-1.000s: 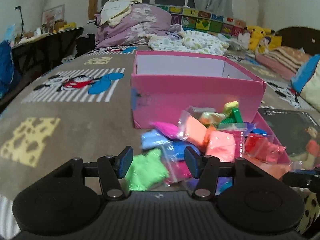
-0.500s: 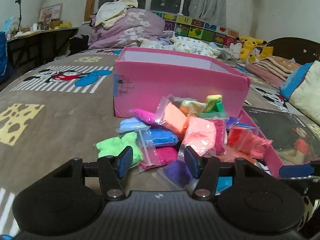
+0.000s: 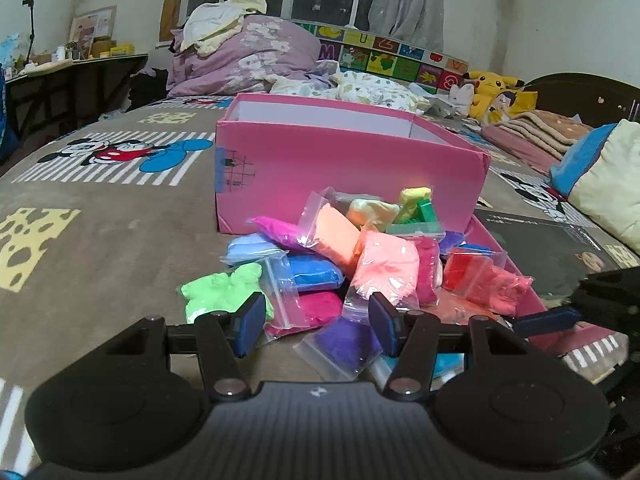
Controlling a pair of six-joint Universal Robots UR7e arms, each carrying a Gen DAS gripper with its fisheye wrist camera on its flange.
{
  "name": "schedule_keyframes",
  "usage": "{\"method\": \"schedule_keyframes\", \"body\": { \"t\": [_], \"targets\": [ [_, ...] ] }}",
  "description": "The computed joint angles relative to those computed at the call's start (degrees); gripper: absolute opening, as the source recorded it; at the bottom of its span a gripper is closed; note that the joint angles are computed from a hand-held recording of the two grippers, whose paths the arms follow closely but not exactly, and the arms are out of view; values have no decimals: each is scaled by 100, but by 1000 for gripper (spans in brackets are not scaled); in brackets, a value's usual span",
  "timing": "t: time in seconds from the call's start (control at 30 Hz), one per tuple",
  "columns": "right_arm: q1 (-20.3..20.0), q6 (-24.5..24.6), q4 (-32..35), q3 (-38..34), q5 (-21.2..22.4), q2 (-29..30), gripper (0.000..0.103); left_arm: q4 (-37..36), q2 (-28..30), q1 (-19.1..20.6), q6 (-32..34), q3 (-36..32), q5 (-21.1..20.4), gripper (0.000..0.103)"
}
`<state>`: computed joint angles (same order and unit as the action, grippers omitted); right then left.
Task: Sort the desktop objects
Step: 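Grasp the peach clay packet from the pile with the right gripper, then lift the peach clay packet with the right gripper over the pink box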
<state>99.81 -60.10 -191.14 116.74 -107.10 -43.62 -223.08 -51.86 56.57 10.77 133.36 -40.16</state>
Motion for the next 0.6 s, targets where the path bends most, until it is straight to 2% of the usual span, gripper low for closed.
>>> {"method": "schedule_keyframes", "body": {
  "t": [0.1,0.23,0.6],
  "targets": [
    [-2,-33,460,-166,-121,-16,68,20,-15,-5,-4,13,-47,55],
    [-108,328,1086,-245,108,-159,43,116,-54,-2,-54,24,-84,55],
    [-30,419,1109,-111,321,-392,41,286,-139,47,-193,37,-192,55]
  ]
}}
